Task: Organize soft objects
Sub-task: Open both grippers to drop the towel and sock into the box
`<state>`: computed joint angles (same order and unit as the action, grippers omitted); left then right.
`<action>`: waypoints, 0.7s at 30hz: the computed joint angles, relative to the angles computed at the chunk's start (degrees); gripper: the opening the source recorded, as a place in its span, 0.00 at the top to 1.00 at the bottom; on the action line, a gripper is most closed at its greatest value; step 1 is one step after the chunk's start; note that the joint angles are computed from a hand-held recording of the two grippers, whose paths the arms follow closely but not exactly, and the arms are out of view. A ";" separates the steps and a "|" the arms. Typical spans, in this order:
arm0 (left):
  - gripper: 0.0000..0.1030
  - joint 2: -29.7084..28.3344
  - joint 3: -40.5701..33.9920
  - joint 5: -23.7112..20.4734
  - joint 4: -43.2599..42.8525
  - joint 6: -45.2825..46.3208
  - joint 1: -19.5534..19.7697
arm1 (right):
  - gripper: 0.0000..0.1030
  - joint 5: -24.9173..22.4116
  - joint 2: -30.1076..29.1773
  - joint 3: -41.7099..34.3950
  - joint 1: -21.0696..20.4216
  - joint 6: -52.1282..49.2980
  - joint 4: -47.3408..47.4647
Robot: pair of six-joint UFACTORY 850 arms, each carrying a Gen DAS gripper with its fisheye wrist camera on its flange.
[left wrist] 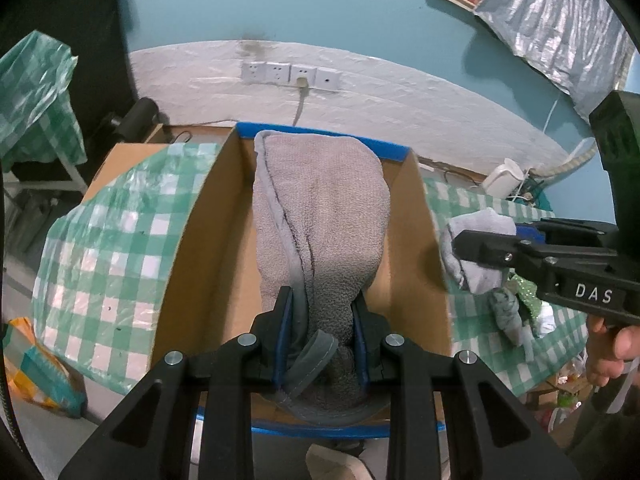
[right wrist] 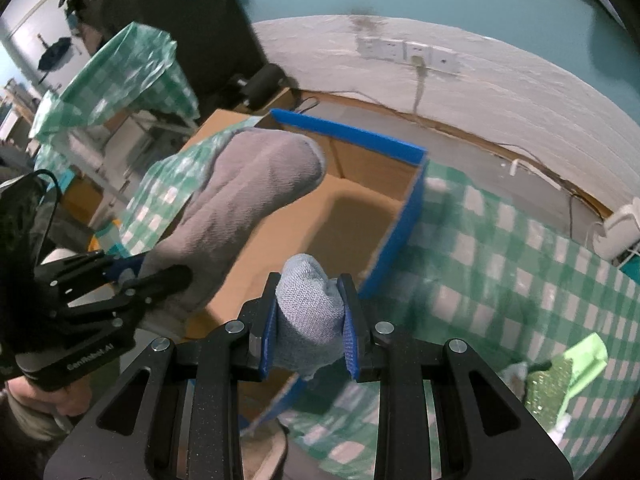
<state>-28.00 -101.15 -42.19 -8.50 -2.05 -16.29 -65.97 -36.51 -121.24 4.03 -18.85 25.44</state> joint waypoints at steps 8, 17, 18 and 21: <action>0.57 -0.05 0.83 -0.12 4.56 -3.68 0.39 | 0.68 -1.50 -2.62 -2.53 1.93 0.04 -0.50; 0.46 -0.74 0.15 -1.21 7.55 -7.64 0.89 | 0.41 0.27 -2.31 -1.98 2.03 0.11 -0.37; 0.44 -0.70 0.07 -1.10 7.69 -7.62 0.79 | 0.40 0.28 -2.32 -2.07 1.96 0.05 -0.37; 0.43 -0.47 0.18 -0.40 7.34 -7.05 0.62 | 0.38 1.27 -1.43 -0.91 1.59 -0.24 -0.40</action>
<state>-28.48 -100.97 -42.59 -1.16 -9.10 -15.67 -64.69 -37.94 -122.15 5.62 -19.10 25.03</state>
